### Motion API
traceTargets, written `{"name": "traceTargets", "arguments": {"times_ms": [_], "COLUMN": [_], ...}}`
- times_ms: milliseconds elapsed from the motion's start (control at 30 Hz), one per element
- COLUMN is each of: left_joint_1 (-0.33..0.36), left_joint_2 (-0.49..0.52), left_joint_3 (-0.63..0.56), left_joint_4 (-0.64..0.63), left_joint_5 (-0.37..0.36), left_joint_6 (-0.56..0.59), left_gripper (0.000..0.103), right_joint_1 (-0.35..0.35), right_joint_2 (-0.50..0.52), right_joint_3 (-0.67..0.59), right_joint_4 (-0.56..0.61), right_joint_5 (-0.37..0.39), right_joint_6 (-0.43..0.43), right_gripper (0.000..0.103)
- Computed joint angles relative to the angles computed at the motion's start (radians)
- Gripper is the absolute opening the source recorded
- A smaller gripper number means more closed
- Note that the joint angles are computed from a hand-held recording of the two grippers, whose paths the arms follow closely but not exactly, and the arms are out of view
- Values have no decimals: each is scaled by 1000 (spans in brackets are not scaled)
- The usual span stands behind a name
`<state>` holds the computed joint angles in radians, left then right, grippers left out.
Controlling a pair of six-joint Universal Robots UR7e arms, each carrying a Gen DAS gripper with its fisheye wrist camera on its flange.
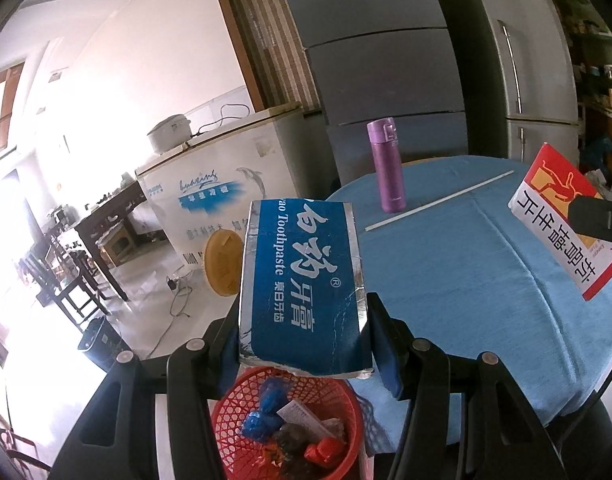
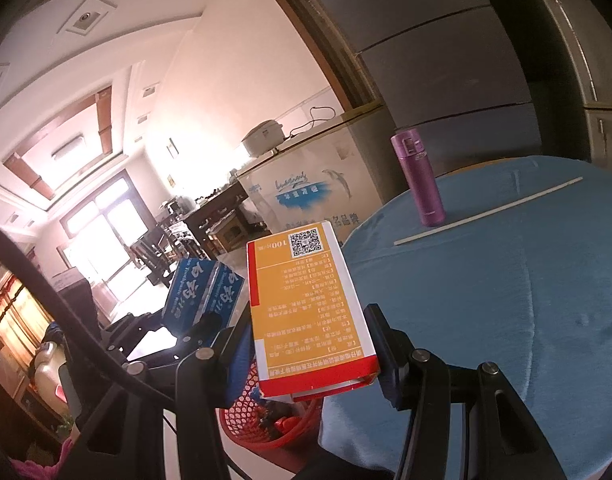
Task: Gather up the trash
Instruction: 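Lift both held boxes off the table and carry them toward the red basket, then lower the toothpaste box and medicine box over the red basket with both tools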
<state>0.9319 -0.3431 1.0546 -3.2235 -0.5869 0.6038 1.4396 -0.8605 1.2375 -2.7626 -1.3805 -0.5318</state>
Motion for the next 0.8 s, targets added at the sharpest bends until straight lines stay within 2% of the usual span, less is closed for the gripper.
{"name": "traceTargets", "arguments": {"times_ms": [800], "left_joint_1": [32], "left_joint_2": [-8], "left_joint_3": [-7], "left_joint_4": [5], "left_joint_5": [33], "left_joint_6": [-41], "left_gripper": [58], "right_joint_1": [34], "right_joint_2": [62], "right_joint_3": [-53], "right_joint_4": [69], "right_joint_5": [-32], "right_joint_6": [-41], "right_gripper": [55]}}
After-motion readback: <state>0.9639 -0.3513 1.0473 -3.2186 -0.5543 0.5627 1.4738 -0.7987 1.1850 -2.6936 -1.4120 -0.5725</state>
